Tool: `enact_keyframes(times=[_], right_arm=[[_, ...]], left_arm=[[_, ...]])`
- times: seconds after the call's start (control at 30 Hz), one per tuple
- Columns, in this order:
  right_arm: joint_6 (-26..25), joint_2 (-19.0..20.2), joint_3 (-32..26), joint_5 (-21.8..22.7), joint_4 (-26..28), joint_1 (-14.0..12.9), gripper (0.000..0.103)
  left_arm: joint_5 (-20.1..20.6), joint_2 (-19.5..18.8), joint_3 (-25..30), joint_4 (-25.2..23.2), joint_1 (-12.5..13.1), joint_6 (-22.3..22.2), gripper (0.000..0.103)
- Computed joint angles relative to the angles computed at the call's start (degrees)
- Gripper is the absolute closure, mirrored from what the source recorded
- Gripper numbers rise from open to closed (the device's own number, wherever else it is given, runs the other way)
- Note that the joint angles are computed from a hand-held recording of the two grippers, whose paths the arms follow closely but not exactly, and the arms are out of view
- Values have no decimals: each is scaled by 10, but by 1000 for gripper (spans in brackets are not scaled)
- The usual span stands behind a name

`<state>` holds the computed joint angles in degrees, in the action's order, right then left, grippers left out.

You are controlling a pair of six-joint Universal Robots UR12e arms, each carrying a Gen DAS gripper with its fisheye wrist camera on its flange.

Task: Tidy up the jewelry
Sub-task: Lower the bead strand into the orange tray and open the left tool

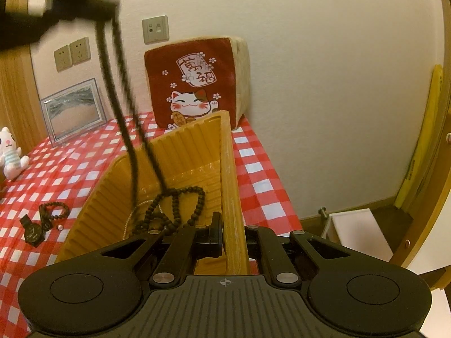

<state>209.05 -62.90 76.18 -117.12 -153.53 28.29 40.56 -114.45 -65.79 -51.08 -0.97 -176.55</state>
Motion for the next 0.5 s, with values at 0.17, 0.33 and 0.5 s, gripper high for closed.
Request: enact_keyframes(times=[0.17, 0.33, 0.5], right_arm=[[-1, 0, 0, 0, -1, 0, 98], [-1, 1, -1, -1, -1, 1, 98], [-2, 1, -1, -1, -2, 1, 98]], left_arm=[[37, 6, -27, -66, -4, 20, 97], [56, 8, -47, -77, -6, 25, 97], [74, 8, -52, -89, -8, 33, 97]])
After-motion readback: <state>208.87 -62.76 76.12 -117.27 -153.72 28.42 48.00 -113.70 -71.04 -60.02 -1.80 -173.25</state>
